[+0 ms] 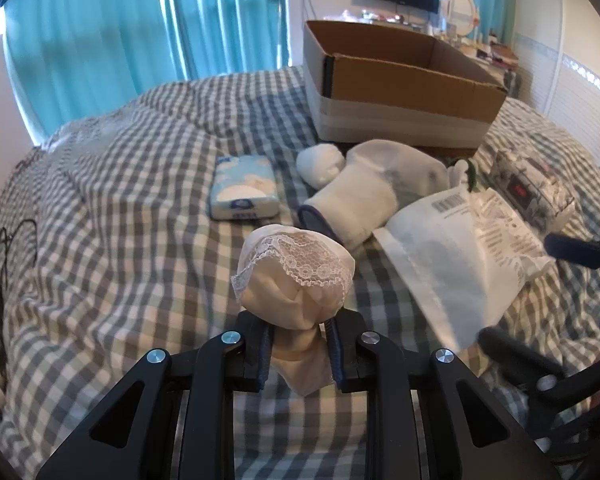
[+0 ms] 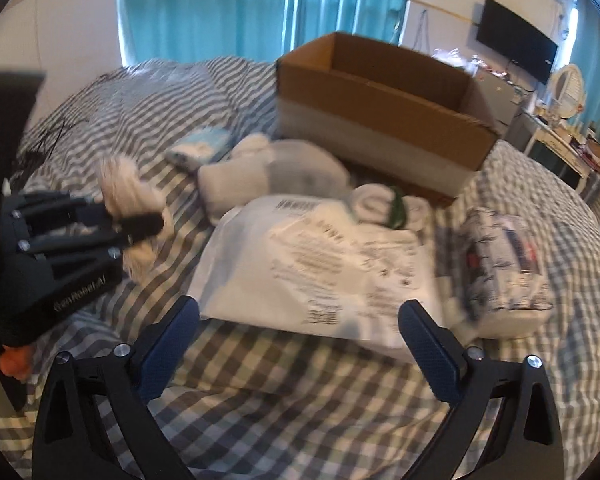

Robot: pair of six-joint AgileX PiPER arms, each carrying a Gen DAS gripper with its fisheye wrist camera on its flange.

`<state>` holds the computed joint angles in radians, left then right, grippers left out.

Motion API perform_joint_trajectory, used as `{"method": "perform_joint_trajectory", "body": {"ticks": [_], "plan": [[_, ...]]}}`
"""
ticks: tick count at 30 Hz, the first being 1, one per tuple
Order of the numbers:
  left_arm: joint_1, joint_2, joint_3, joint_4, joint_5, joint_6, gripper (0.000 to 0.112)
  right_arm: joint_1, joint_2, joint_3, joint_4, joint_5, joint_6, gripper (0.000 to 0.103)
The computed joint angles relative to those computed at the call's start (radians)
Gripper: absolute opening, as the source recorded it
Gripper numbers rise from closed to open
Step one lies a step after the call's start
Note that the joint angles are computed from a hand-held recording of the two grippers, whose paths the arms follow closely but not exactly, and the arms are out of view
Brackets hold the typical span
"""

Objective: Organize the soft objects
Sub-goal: 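Grasp the lace-topped beige stocking bundle with the left gripper while the right grasps the white package, then carry the stocking bundle and white package into the cardboard box and release both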

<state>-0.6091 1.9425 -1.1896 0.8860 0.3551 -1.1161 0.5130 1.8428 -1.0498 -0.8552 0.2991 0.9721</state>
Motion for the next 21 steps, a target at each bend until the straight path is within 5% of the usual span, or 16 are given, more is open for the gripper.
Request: {"method": "perform_joint_trajectory", "body": {"ticks": [3,11,14,17,19,21], "plan": [[0.004,0.005,0.001,0.01,0.001,-0.004,0.023,0.005,0.047,-0.039,0.053,0.005,-0.063,0.098],[0.014,0.009,-0.001,-0.038,-0.013,0.039,0.023,0.042,0.117,-0.096,-0.059,0.075,0.046,0.075],[0.012,0.005,0.005,-0.039,-0.023,0.043,0.023,0.053,0.114,-0.089,-0.117,0.107,0.117,0.036],[0.011,-0.004,0.014,-0.061,-0.029,0.062,0.023,0.012,0.078,-0.047,-0.101,0.05,0.15,0.024],[0.005,-0.015,0.022,-0.059,-0.022,0.058,0.023,0.0,0.05,-0.02,-0.124,0.035,0.19,0.005],[-0.004,-0.035,0.031,-0.084,-0.01,0.076,0.023,-0.002,0.021,0.005,-0.161,0.024,0.235,0.005]]}}
